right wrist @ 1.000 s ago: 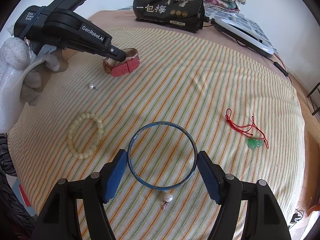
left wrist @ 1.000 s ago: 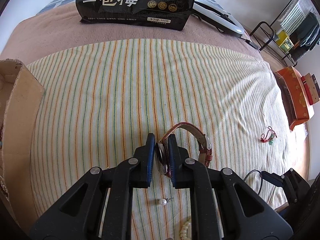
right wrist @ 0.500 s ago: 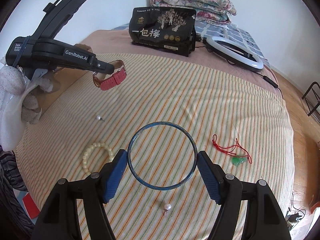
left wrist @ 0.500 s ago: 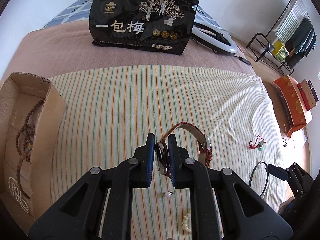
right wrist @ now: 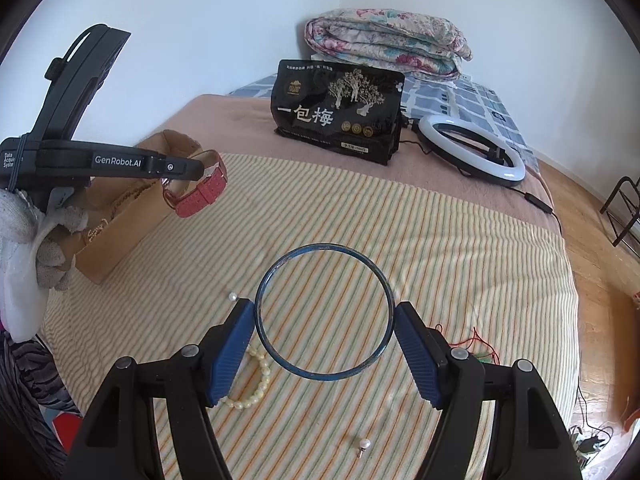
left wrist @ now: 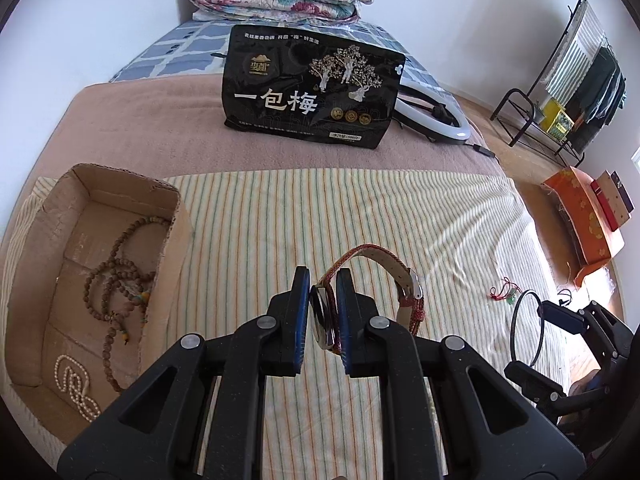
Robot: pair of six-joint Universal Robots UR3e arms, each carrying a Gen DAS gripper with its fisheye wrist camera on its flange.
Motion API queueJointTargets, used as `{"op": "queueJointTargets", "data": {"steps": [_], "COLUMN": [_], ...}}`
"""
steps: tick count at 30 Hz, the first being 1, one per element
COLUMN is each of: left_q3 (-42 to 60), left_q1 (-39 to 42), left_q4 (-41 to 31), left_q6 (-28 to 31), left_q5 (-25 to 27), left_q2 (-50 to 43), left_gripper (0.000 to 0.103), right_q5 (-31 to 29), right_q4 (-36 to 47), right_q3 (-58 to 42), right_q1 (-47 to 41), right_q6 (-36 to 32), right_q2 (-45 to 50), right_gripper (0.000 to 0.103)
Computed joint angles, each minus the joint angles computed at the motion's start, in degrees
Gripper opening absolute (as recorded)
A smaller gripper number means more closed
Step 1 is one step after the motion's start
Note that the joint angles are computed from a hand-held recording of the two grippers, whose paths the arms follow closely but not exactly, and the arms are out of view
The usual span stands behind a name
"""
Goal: Organize jewelry
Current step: 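Carry the watch with the left tool over the box while the right tool carries the bangle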
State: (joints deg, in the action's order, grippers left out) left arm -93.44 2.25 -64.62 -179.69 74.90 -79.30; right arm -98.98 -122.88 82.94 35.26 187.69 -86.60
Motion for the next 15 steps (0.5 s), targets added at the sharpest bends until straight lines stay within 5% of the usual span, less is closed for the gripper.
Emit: {"op": "queueJointTargets", "data": {"steps": [15], "left_q3": [-5.25], "left_q1": [19.64], "left_q4": [-11.49], "left_q6": [13.54], "left_q5": [-8.00], "left_q2": [15.90], "left_gripper": [0.012], "right_q5": [-2.62], "right_q4": [3.19], "right_q3": [-24.27], "right_q1": [8.28], "right_q6": [3.53], "right_q2": [16.68], "right_gripper": [0.073]}}
